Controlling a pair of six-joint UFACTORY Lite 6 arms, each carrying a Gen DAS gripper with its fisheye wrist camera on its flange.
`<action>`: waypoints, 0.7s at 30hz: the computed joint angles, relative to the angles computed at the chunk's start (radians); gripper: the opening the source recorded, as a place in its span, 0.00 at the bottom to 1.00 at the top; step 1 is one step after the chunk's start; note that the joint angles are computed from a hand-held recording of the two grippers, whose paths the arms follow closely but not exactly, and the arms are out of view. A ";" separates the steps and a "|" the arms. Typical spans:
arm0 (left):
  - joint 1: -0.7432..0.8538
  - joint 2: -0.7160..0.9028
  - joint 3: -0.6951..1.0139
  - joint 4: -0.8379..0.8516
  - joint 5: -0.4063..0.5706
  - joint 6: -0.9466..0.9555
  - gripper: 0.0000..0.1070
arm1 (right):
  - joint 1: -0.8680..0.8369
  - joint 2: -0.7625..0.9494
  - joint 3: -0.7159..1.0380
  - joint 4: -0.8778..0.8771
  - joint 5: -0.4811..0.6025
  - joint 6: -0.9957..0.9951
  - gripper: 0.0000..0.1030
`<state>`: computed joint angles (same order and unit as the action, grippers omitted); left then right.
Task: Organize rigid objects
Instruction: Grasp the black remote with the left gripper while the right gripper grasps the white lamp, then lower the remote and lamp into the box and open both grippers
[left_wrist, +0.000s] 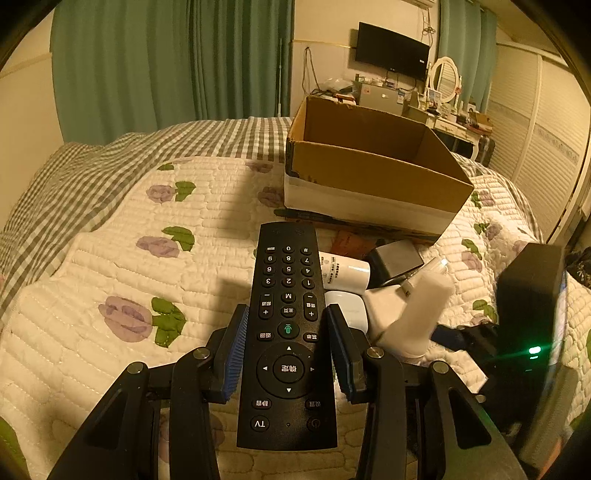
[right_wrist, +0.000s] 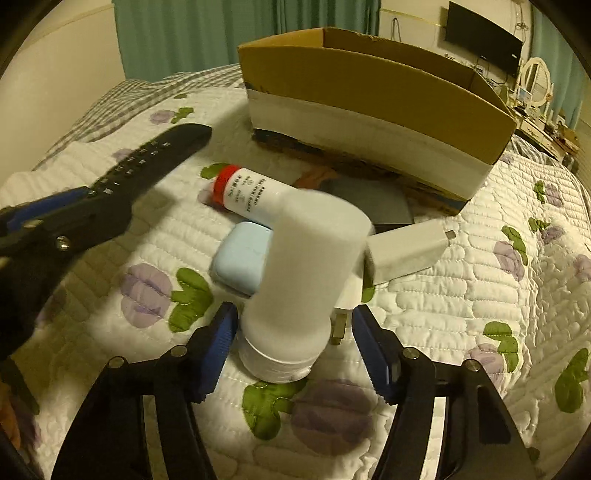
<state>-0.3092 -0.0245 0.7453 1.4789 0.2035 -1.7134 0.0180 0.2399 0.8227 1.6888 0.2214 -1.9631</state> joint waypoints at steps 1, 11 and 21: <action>-0.009 -0.006 -0.002 -0.005 0.010 0.005 0.39 | -0.001 -0.006 -0.001 -0.015 0.004 0.012 0.46; -0.096 -0.122 0.060 -0.393 0.088 0.363 0.39 | -0.187 -0.270 0.001 -0.497 0.225 0.418 0.45; -0.091 0.112 0.575 -0.774 0.168 0.859 0.39 | -0.293 -0.075 0.619 -0.828 0.494 0.757 0.46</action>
